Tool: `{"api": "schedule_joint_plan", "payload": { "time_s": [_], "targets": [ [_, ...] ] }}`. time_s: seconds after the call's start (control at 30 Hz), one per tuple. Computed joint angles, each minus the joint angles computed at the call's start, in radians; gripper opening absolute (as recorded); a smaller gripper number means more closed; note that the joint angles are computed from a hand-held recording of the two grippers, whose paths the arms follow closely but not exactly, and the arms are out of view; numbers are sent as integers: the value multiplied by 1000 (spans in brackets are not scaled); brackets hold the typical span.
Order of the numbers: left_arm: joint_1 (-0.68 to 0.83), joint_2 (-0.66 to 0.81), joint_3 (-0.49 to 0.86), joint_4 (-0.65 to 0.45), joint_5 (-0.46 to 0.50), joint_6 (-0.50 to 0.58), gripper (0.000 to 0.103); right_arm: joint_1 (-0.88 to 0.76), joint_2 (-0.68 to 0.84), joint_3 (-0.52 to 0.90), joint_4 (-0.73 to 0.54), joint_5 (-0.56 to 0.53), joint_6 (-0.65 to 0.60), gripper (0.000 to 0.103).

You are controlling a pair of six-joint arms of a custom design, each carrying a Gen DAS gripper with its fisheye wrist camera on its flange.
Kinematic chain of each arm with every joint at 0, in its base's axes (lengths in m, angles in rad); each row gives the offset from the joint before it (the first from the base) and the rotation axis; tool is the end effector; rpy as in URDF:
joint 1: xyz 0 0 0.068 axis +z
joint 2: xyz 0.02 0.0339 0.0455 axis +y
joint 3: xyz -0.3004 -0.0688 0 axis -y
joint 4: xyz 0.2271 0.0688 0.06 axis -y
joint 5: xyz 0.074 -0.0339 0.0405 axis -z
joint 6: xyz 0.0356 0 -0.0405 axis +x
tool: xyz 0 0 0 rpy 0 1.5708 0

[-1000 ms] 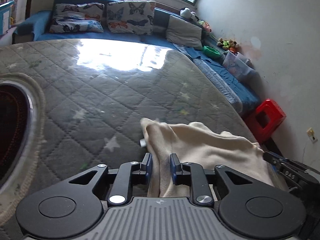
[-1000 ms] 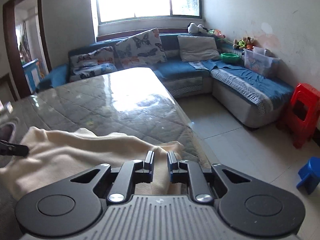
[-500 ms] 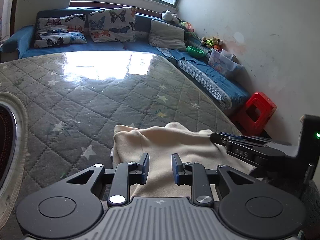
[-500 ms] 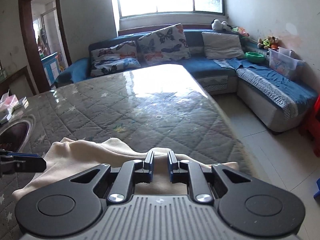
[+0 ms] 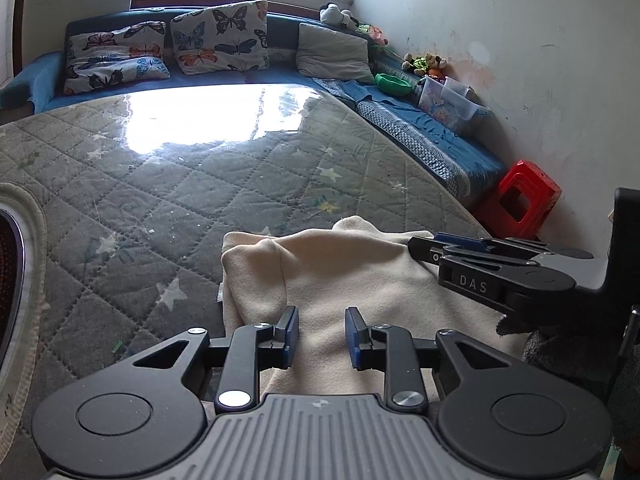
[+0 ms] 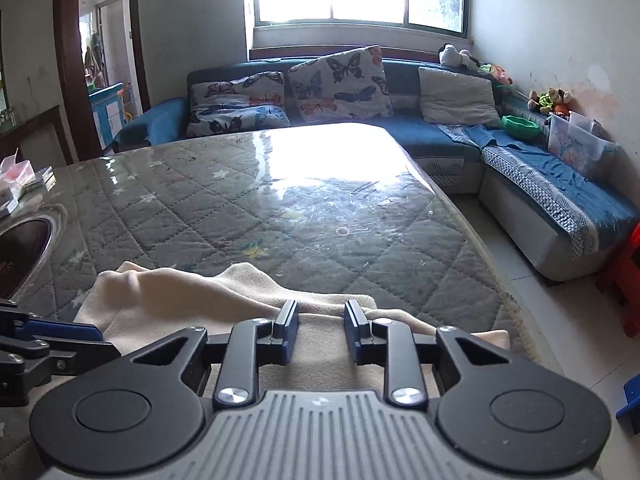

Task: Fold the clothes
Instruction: 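Lower the folded sweatshirt onto the table and open both grippers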

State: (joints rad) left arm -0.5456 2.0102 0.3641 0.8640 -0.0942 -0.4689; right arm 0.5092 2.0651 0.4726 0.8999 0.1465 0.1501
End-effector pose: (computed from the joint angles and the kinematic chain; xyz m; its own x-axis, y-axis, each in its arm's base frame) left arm 0.2310 -0.1363 0.0773 -0.7451 -0.0740 -0.6628 0.1377 0.9553 -0.2615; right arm 0.2659 0.1425 0.0799 -0.6087 -0.1704 -0.7749 -0.2965 0.9548 0.0229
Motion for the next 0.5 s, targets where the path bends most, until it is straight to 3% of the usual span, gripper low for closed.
{"api": "schedule_joint_plan", "payload": {
  "time_s": [0.23,0.4,0.5],
  "targets": [
    [-52,-37,-38,-2,-73,7,48,44,-68,-80,51,42,8,52],
    [-105,-57,-97,45,-137,7,55,81,-109,-178,123,79,47,71],
    [-128,-65,-138,84,-163,-7,59,110,-119,-235,168,108,81,76]
  ]
}}
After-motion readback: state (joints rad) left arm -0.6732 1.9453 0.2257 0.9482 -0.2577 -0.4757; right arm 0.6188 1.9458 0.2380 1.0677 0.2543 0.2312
